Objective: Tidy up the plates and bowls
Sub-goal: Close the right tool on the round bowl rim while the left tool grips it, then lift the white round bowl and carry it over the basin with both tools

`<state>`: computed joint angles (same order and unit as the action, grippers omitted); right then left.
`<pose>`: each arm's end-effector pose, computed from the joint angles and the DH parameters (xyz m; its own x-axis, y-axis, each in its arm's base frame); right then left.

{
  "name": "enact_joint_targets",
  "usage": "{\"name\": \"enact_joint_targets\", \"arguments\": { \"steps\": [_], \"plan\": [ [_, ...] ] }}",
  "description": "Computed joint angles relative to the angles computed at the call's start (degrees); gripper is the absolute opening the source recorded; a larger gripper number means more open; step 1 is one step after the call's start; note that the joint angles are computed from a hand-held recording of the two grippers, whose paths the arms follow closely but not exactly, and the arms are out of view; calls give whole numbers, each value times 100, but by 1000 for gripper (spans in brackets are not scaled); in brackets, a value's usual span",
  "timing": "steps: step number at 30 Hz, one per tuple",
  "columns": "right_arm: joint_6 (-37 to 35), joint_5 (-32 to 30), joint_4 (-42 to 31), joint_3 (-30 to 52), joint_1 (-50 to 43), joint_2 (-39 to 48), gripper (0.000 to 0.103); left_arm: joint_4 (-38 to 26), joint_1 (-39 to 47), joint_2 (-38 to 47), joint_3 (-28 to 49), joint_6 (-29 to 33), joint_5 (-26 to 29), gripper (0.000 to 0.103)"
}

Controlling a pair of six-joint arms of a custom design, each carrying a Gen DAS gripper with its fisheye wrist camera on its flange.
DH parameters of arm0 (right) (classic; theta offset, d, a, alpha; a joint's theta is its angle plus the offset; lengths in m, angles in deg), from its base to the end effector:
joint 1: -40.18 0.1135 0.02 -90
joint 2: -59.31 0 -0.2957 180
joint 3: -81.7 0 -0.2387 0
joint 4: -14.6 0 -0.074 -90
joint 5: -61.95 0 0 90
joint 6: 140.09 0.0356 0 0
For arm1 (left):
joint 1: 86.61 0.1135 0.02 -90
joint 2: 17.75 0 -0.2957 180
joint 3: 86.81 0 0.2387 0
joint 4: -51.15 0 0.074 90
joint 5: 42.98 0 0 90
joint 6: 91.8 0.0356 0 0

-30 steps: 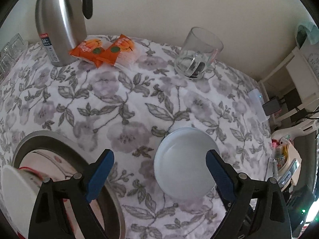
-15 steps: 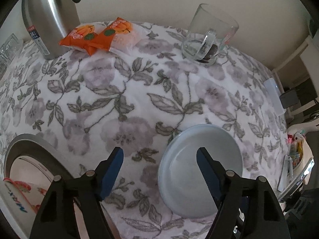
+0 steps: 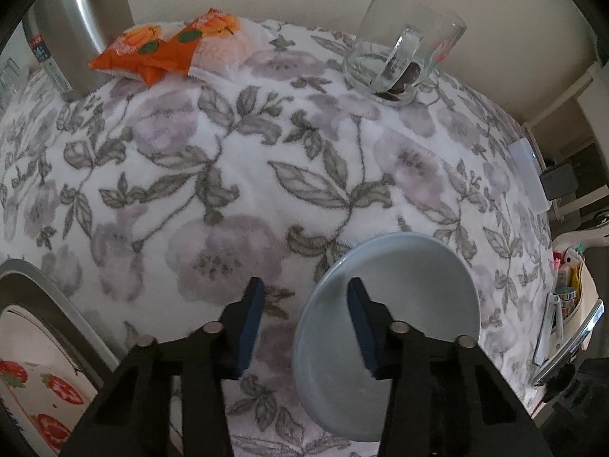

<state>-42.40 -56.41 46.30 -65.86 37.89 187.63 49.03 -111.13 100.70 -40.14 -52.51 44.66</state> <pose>0.2253 0.0079 0.0132 -0.9143 0.1544 -0.3744 -0.0497 0.8747 0.4820 0.2425 -0.1090 0.0415 -0.8664 -0.4547 -0.2062 -0.4205 0.8873 -0.1896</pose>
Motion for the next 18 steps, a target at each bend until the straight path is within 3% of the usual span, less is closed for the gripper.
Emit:
{"name": "enact_joint_targets", "arguments": {
  "steps": [6, 18],
  "plan": [
    [51, -112, 38, 8, 18, 88, 41, 358, 90, 39, -158, 0, 324, 30],
    [83, -166, 114, -30, 61, 103, 35, 421, 57, -13, -201, 15, 335, 25]
  ]
}}
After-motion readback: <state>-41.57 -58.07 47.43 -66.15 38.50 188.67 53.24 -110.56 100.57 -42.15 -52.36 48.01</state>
